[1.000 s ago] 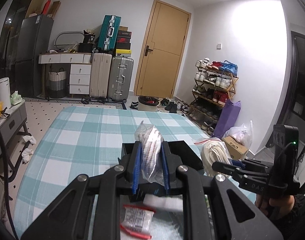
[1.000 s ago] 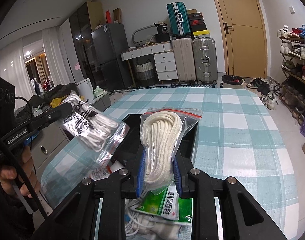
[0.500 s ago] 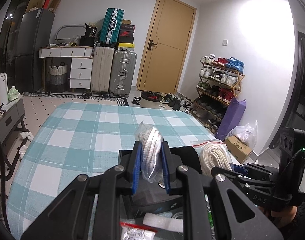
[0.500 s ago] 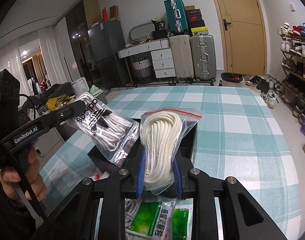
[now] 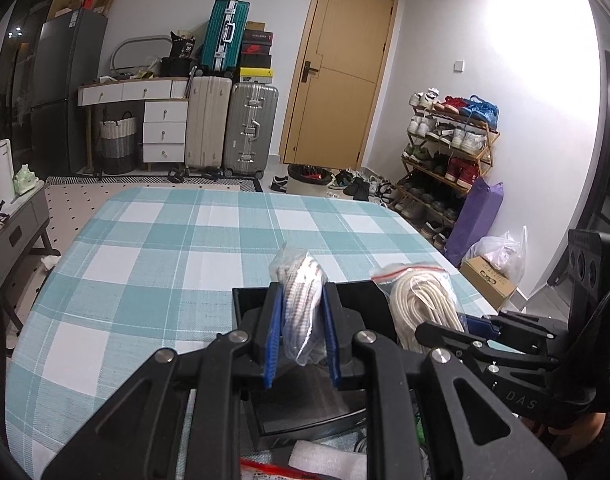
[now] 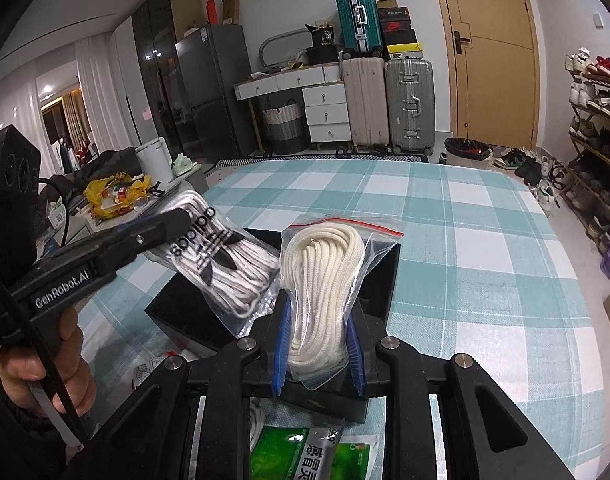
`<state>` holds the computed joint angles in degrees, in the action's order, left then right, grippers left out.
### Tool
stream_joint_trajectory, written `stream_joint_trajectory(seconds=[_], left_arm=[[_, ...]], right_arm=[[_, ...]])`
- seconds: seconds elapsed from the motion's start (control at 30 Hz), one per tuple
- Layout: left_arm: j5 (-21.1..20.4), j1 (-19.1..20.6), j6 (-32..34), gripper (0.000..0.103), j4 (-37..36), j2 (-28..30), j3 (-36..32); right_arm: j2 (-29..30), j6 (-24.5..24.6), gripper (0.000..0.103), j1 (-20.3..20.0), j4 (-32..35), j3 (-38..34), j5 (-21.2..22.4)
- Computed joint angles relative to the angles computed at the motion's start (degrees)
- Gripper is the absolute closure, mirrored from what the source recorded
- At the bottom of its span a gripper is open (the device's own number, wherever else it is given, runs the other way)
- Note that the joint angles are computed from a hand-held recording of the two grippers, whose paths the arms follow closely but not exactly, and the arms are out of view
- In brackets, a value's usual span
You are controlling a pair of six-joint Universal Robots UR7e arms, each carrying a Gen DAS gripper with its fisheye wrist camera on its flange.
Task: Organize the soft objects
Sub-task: 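Lift the Adidas bag with the left tool while the right tool lifts the rope bag over the box, then lower both bags into the black box and open both tools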
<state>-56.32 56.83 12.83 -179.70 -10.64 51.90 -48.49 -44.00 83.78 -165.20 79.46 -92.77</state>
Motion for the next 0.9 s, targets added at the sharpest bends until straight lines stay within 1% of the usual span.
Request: stream_joint_trajectory(seconds=[0.17,0.33,0.6,0.67,0.73,0.77,0.8,0.87,0.9], left_arm=[[-0.2,0.2,-0.2,0.086,2.3,0.9,-1.6],[0.3,0.3,0.7,0.086,3.3,1.6,-2.3],[1.0,0.3,1.3,0.085,5.5,2.0,-2.9],[1.1,0.3,1.3,0.085,6.5,2.0,-3.0],[1.6,0.1,1.3,0.083,7.1,2.1,-3.2],[2.1,0.0,1.4,0.079,7.3,2.1,-3.2],[2.8,-0.2,1.6,0.067,7.2,2.1,-3.2],[3.5,-0.4,1.8,0.051,6.5,1.8,-2.5],[3.5,-0.5,2.0,0.051,6.0,1.4,-1.9]], right_arm=[[1.0,-0.6,0.079,0.2,1.4,-1.4,-1.1],[1.5,-2.2,0.078,0.2,0.9,-1.4,-2.3],[2.3,-3.1,0.078,0.4,0.6,-1.9,-4.2],[2.4,-3.0,0.076,0.4,1.1,-2.2,-4.4],[2.4,-3.2,0.068,0.4,0.9,-2.2,-4.2],[2.3,-3.5,0.065,0.4,0.6,-2.0,-4.1],[2.2,-3.7,0.061,0.4,0.2,-1.8,-3.9],[1.7,-4.3,0.06,0.4,-1.1,-0.9,-3.8],[1.3,-4.6,0.058,0.4,-1.5,-0.4,-3.8]])
